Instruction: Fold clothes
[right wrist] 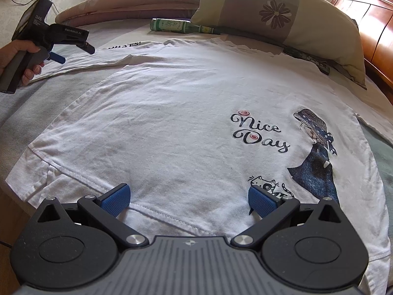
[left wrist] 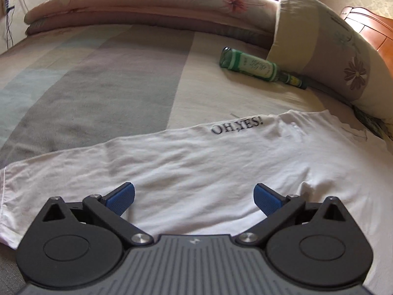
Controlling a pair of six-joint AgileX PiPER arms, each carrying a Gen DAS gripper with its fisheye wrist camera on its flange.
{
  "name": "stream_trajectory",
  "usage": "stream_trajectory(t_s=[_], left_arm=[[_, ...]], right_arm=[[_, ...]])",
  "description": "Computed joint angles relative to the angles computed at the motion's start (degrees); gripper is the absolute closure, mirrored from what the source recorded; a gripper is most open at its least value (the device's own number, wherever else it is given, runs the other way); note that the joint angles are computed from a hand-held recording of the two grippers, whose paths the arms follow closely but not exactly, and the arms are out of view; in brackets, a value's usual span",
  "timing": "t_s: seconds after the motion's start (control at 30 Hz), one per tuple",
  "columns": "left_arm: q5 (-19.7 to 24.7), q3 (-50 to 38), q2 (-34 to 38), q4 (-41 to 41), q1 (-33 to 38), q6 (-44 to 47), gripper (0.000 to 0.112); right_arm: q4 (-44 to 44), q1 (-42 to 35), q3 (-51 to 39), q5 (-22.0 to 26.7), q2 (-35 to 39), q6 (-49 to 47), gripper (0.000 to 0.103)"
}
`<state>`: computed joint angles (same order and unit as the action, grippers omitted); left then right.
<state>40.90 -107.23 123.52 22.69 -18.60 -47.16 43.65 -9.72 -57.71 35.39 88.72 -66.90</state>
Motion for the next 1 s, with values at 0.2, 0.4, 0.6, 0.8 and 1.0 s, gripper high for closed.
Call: stream_trajectory(t_s=[0.2, 0.4, 0.6, 0.8, 1.0], left_arm=[[-7.2, 13.6, -7.2, 5.3, -0.7, -4.9, 0.010], [-6.2, 16.7, -10.9, 6.5, -0.4, -5.9, 0.010], [-7.4, 13.3, -9.0, 1.2, 2.4, -3.8, 0.010], [-10.1, 17.9, -10.3, 0.9, 4.1, -3.9, 0.010], [-7.6, 24.4, -15.9, 6.1, 6.6, -11.2, 0.010]], right_arm=[[2.1, -0.6, 0.6, -0.1, 0.0, -2.4, 0.000], [3.2, -0.9, 0.8, 0.2, 0.0, -3.8, 0.000], [4.6, -1.2, 1.4, 0.0, -0.2, -5.3, 0.000], [5.8, -1.7, 1.7, 0.2, -0.2, -6.9, 0.000], [5.7, -1.8, 1.6, 0.5, -0.2, -6.9, 0.000]])
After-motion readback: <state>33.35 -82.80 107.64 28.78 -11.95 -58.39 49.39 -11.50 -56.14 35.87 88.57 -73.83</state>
